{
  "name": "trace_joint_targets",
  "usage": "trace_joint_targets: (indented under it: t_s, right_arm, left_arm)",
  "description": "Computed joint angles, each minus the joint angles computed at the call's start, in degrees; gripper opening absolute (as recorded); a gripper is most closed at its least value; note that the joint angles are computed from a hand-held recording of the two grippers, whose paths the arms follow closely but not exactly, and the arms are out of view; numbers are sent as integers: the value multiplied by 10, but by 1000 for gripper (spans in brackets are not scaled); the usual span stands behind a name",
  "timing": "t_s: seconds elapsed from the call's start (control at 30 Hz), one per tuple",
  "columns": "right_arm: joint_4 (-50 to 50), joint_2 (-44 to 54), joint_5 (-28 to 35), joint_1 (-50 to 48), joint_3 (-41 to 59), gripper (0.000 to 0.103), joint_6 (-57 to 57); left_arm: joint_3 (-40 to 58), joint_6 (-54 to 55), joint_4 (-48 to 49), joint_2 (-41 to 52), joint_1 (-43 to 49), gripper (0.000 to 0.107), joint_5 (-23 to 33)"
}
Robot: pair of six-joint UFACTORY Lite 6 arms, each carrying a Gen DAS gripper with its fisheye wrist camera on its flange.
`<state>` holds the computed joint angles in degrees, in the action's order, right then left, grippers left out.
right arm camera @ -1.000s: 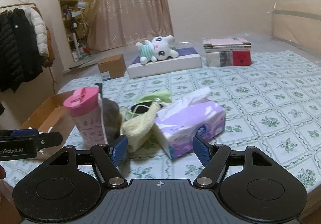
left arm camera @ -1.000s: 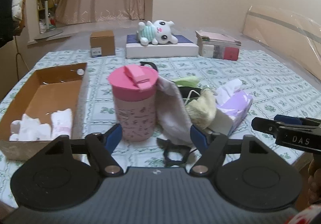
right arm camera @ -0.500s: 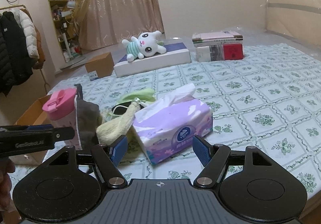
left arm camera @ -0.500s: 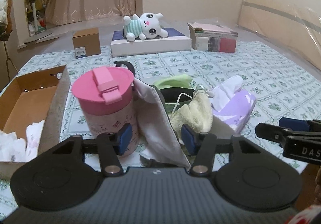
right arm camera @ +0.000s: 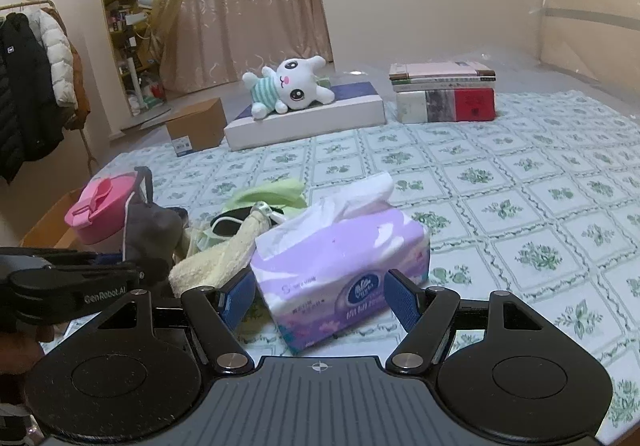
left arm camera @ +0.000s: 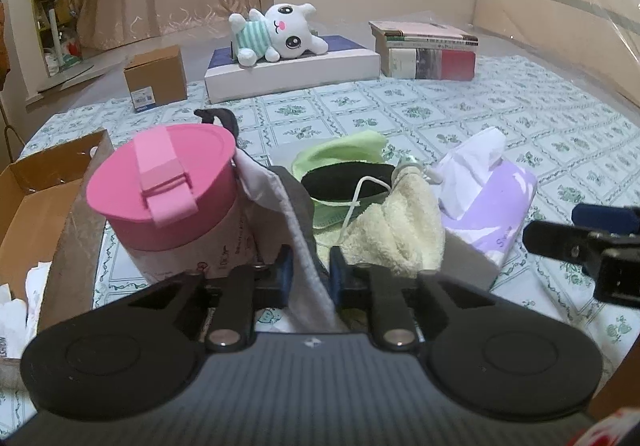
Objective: Organize soft objects
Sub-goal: 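Grasp the grey cap with the left gripper beside the pink bottle, then lift the grey cap with the left gripper while the right gripper grasps the black round pad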
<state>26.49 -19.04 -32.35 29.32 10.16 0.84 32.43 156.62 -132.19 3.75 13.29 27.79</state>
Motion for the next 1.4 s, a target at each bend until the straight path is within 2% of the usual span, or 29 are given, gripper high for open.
trace_joint_targets:
  t_s: [0.03, 0.2, 0.4, 0.53, 0.77, 1.07, 1.17, 1.27, 1.4]
  right_arm:
    - [-9, 5, 0, -5, 3, 71, 6]
    - [-31, 12, 3, -16, 9, 71, 15]
    - [-64, -13, 33, -35, 24, 71, 6]
    - [-149, -16, 67, -64, 60, 71, 39]
    - [-548, 75, 124, -144, 206, 71, 309]
    - [-1087, 336, 144, -166, 507, 71, 718]
    - [-1267, 422, 136, -165, 606, 71, 868]
    - [-1447, 514, 94, -165, 717, 71, 1027]
    - [-1588, 618, 41, -160, 849, 71, 1166]
  left_arm:
    - [1, 6, -4, 3, -2, 5, -1]
    - [0, -14, 29, -9, 1, 3, 2]
    - [26, -167, 205, -51, 36, 3, 19]
    - [77, -282, 327, -64, 56, 3, 42]
    - [227, -431, 473, -9, 82, 3, 91]
    - [466, -550, 597, 142, 90, 3, 134]
    - [539, -578, 619, 190, 92, 3, 138]
    - [603, -603, 636, 235, 94, 3, 144]
    - [659, -617, 650, 279, 95, 3, 143]
